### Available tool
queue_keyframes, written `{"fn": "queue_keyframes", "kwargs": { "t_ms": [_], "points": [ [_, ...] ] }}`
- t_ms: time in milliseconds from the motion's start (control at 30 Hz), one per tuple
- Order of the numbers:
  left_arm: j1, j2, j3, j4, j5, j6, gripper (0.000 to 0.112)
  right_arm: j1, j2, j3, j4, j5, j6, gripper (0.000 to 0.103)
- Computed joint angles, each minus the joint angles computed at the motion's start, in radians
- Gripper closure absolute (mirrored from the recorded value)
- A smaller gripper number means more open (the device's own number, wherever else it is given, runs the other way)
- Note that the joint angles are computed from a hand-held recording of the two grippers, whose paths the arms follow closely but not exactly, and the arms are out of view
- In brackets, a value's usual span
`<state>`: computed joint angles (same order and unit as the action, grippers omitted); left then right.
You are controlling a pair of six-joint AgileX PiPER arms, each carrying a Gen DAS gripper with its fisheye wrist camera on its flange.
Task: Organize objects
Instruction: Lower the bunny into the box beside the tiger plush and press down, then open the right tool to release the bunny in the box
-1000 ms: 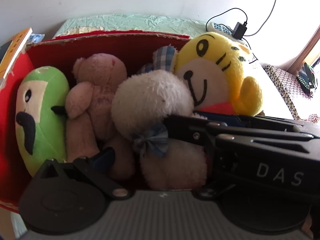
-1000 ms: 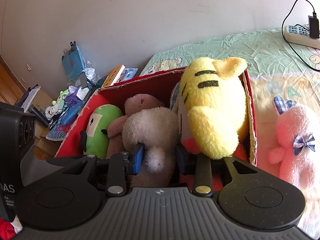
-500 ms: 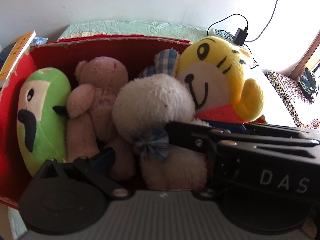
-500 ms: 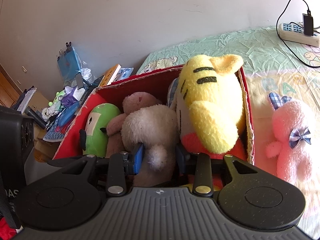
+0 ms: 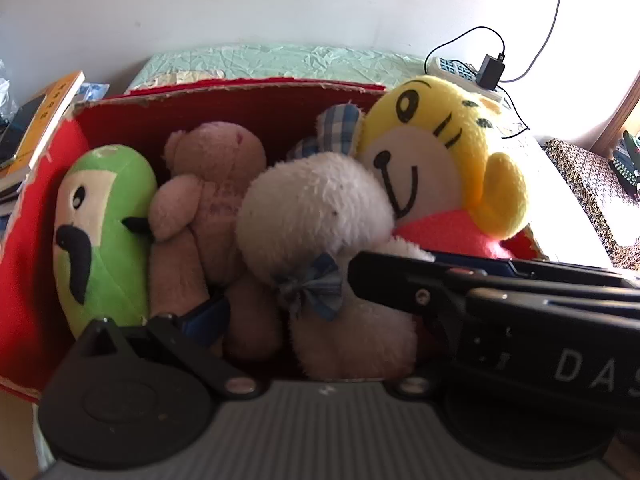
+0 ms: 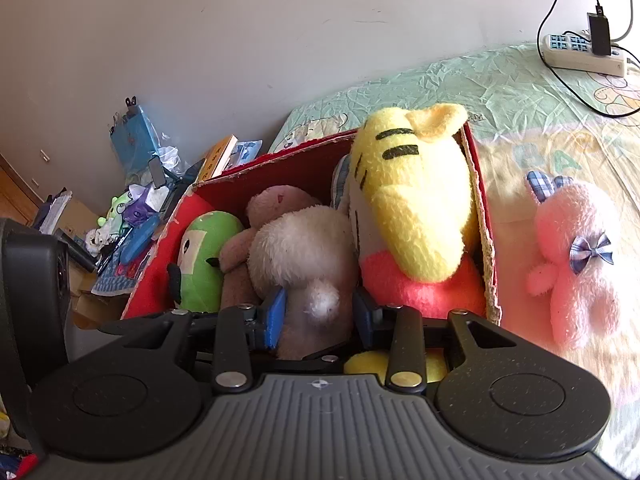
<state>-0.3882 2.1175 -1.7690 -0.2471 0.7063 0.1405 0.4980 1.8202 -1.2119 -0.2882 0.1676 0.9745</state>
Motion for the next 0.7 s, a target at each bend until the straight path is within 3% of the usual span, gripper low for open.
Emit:
{"fn": "queue_keyframes", "kwargs": {
  "t_ms": [267,467,700],
  "points": [
    [0.017,-0.047,0.096,-0.049,-0.059,0.032,0.01,0.011,0.002,-0.006,-0.097,0.016,0.096,0.064],
    [0.016,-0.055,0.097,-0.03,-0.051,0.029,0.01,0.014,-0.01,0.009,-0.157,0.014,0.17,0.064],
    [0.004,-0.065,0.109,0.004,-0.066,-0.007,0.01,0.029,-0.033,0.05,-0.408,0.001,0.449,0.064]
  ]
}}
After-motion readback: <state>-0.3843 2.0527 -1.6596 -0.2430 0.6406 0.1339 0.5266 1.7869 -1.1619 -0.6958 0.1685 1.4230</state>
